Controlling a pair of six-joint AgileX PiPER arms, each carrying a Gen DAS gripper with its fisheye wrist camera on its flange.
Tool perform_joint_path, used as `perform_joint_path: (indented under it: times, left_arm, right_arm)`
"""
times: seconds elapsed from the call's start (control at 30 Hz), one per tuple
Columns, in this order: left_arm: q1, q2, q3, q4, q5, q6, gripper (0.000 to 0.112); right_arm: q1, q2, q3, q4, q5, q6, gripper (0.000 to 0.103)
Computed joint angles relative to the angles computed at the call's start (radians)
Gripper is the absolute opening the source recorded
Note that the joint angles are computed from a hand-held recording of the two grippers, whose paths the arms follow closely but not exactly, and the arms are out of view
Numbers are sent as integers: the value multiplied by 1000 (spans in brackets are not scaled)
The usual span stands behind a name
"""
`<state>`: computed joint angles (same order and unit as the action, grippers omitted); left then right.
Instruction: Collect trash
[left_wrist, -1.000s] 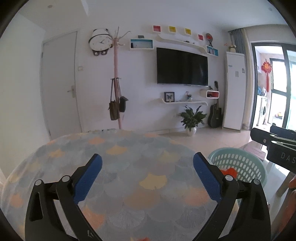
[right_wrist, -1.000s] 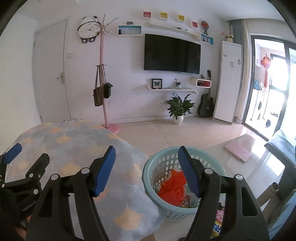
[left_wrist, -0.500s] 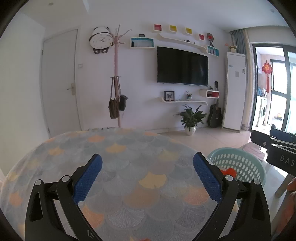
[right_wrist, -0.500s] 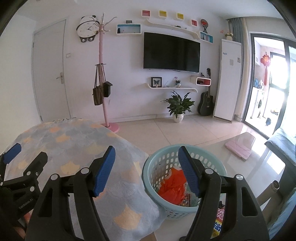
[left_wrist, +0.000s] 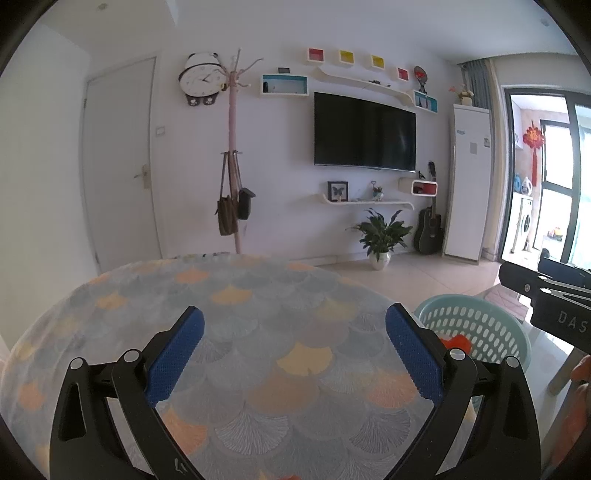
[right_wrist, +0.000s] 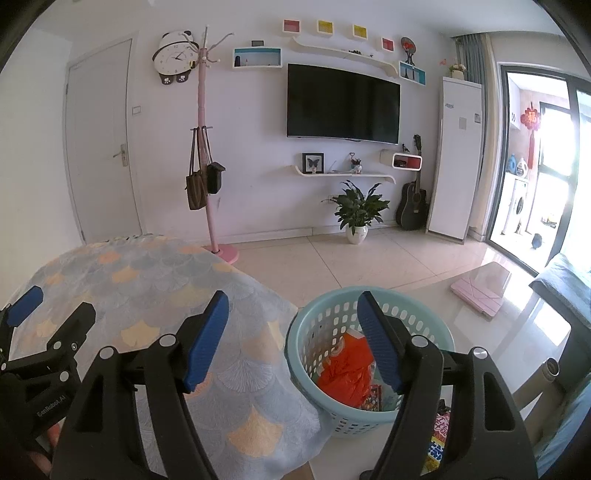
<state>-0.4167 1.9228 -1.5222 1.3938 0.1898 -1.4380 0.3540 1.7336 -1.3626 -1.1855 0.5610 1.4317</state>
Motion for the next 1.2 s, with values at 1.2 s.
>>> perform_joint_path:
  times: [1.2]
  left_arm:
    - [-22,-34,40,-138,15,76,95]
  right_arm:
    - [-24,7,-1,37,-40,-33,68]
